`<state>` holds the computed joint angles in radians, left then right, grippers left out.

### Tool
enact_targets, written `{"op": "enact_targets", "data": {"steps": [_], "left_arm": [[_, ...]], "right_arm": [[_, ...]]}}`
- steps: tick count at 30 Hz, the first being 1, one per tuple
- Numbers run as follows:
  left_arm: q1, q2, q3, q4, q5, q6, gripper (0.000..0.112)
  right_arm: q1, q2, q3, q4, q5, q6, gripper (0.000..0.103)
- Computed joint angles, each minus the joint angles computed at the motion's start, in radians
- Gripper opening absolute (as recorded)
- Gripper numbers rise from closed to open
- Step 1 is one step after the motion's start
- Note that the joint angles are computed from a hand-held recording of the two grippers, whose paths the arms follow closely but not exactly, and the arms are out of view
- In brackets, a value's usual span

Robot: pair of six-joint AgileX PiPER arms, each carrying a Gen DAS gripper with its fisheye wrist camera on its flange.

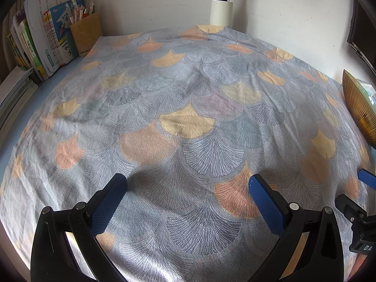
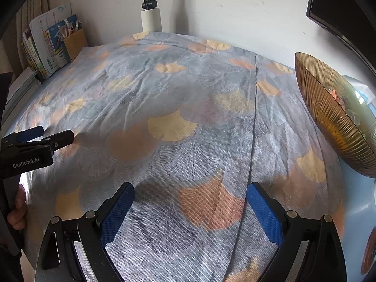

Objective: Organize rigid objects

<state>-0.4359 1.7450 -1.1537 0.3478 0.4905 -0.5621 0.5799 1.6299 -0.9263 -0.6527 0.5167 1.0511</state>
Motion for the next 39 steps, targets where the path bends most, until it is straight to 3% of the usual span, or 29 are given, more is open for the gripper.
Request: {"op": "enact_targets", "data": {"steps": [26,30,39], "left_arm": [[-0.014,-0.015,0.013,0.019,0.009,-0.034,0.103],[-0.014,-0.014,0.011,0.018,0.01,-0.031,0.103],[-0.016,-0.015,0.012,0.022,0.012,-0.039,0.103]], "right_arm": [[0.005,0.002,-0.007,0.02,0.005,-0.008,0.097],[0.001,0.007,-0.012,0.041,0.006,-0.026,0.102],[-0.007,0.013,-0.017,0.054,0.003,-0.042,0.102]]}}
